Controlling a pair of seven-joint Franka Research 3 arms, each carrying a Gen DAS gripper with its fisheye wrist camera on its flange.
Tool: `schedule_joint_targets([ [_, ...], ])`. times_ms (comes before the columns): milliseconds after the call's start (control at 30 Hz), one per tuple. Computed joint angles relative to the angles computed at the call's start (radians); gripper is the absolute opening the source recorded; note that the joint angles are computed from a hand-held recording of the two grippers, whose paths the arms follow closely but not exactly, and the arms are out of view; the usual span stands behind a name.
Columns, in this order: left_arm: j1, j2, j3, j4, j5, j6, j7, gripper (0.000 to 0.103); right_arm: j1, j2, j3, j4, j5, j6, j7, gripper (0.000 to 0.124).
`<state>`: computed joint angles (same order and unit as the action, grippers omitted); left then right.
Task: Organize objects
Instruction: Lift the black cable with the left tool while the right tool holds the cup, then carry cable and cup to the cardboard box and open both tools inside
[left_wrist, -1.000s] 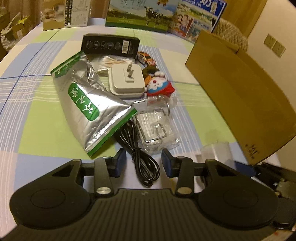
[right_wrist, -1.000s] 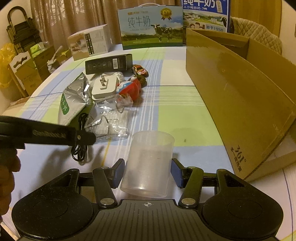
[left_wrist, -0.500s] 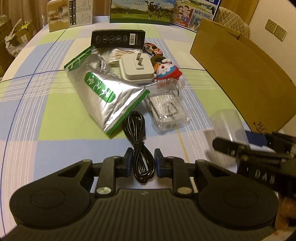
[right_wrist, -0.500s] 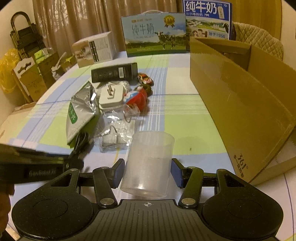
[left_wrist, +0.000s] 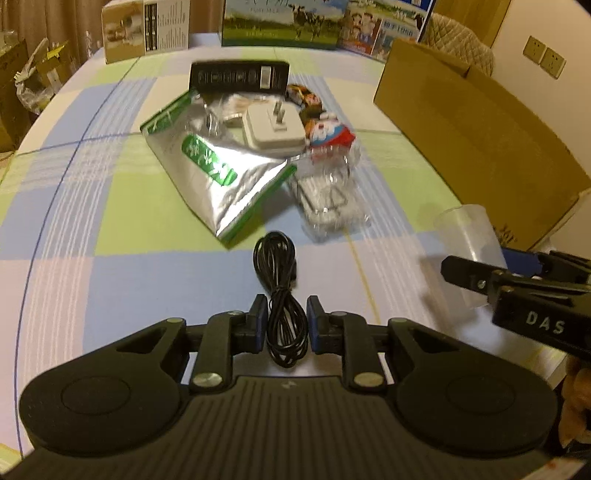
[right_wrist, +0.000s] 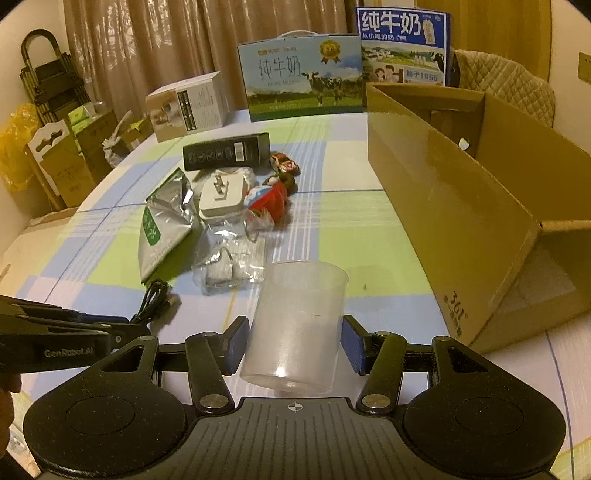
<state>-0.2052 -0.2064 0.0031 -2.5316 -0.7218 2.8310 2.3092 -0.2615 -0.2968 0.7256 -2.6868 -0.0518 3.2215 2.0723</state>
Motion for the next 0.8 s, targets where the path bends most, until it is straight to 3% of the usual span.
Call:
schedule_joint_targets([
  [300,0.021,0.067,-0.029,0.037,0.026,0.030,-0.018,0.019,-0.025,0.032,0.018,0.013,-0.007,0.008,0.004,0.051],
  [400,0.034,0.069,-0.046,0.033,0.069,0.048,-0.047,0.012,-0.032,0.032,0.026,0.014,-0.002,0.017,0.000,0.051],
  [667,0.018,0.026,-0.030,0.013,0.035,0.044,-0.037,0.011,0.017,-0.003,-0.007,0.000,0.052,0.034,-0.038,0.051],
  [800,-0.004,-0.023,-0.013,0.011,0.028,0.041,-0.051,0.011,0.082,-0.039,-0.067,-0.005,0.089,0.034,-0.065,0.051],
])
